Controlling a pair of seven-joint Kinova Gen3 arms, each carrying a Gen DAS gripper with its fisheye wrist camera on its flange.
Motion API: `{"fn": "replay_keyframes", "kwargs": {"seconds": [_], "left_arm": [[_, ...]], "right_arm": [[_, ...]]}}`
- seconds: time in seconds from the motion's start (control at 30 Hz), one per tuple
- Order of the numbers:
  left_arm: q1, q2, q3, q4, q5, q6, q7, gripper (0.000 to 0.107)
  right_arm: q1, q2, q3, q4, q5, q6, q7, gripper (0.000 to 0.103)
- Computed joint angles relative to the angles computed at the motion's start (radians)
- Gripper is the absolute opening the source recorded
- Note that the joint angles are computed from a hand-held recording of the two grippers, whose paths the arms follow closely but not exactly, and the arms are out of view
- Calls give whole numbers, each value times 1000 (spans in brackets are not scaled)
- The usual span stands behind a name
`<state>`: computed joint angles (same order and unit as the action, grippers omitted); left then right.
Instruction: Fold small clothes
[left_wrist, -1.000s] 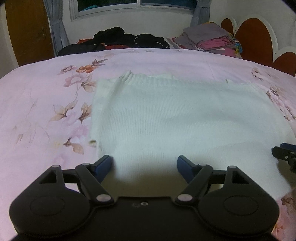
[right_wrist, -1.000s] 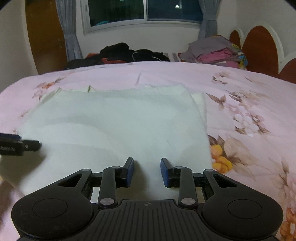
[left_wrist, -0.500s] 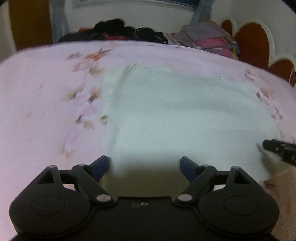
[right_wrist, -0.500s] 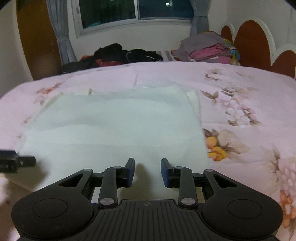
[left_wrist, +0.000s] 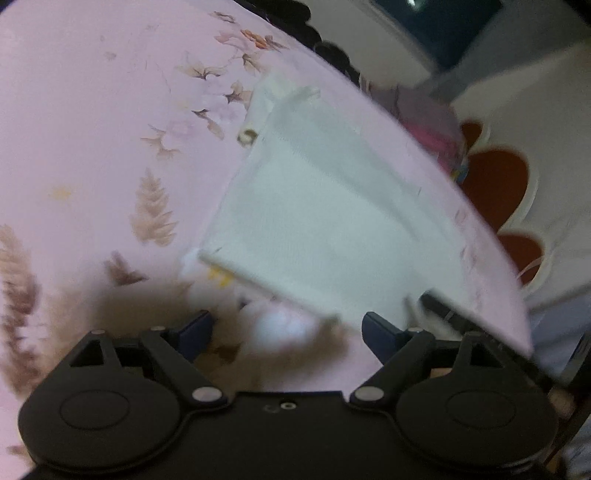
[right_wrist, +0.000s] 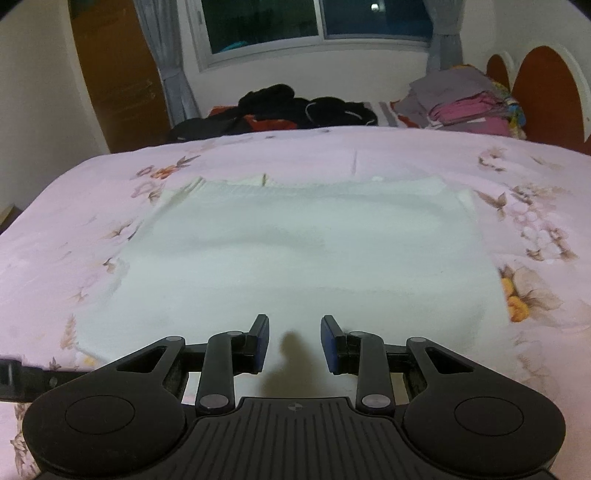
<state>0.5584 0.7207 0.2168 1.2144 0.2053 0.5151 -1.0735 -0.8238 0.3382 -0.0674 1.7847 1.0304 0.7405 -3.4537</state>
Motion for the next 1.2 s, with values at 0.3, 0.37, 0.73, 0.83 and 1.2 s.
{"fn": "replay_keyframes", "kwargs": {"seconds": [0.3, 0.37, 0.73, 0.83, 1.2], "left_arm": [[56, 86, -67, 29, 218, -365, -54, 78], [75, 97, -93, 30, 191, -401, 9, 55], [181, 112, -256, -47, -47, -316, 285, 8], [261, 108, -348, -87, -138, -281, 323, 7], [338, 271, -171, -557, -541, -74, 223, 7]], "right_arm": [[14, 77, 36, -81, 1, 19, 69, 31], [11, 96, 56, -101, 12, 21, 66, 31], [-13, 173, 106, -149, -35, 39, 117, 31], [21, 177, 46, -131, 45, 49, 83, 31], [-19, -78, 172, 204, 264, -118, -351, 31]]}}
